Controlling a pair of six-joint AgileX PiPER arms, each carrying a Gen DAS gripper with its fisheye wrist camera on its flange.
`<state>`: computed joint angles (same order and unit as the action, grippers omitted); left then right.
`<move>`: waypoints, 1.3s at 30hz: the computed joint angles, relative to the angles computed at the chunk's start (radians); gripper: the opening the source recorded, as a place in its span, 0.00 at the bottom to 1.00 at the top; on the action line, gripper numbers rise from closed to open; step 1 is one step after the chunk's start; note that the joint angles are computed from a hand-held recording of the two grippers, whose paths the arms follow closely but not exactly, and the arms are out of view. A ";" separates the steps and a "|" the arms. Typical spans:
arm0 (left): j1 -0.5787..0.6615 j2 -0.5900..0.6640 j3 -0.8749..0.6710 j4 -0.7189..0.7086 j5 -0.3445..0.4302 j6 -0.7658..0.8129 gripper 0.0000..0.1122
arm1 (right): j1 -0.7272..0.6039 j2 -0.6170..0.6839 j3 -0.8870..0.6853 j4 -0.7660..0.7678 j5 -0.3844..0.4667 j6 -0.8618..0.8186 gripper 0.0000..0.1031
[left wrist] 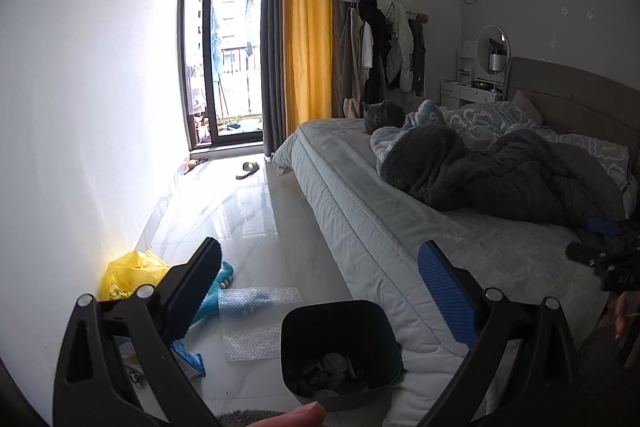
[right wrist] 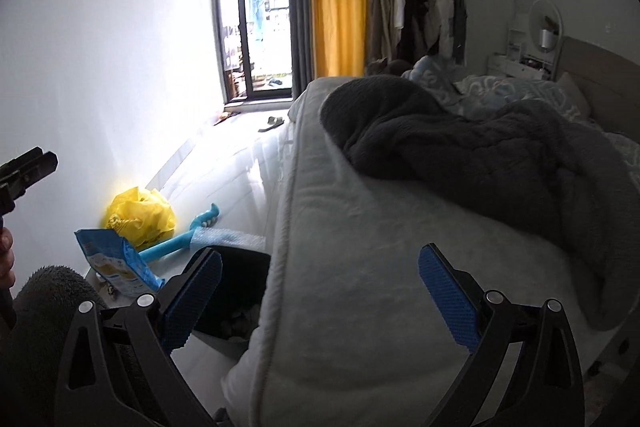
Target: Collect trash
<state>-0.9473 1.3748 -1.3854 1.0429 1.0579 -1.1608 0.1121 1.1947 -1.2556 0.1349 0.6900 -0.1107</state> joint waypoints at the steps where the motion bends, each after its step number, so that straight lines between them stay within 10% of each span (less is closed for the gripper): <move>1: -0.002 0.009 -0.003 -0.002 -0.007 0.004 0.89 | -0.046 -0.028 0.017 0.035 0.002 -0.030 0.97; 15: -0.018 0.107 0.006 -0.044 -0.133 -0.032 0.89 | -0.692 -0.231 0.246 0.524 0.136 -0.570 0.97; 21: -0.029 0.143 -0.006 -0.057 -0.159 -0.034 0.89 | -0.995 -0.212 0.268 0.795 0.355 -0.869 0.97; 39: -0.043 0.154 -0.014 -0.066 -0.174 -0.014 0.89 | -1.115 -0.226 0.281 0.874 0.435 -0.961 0.97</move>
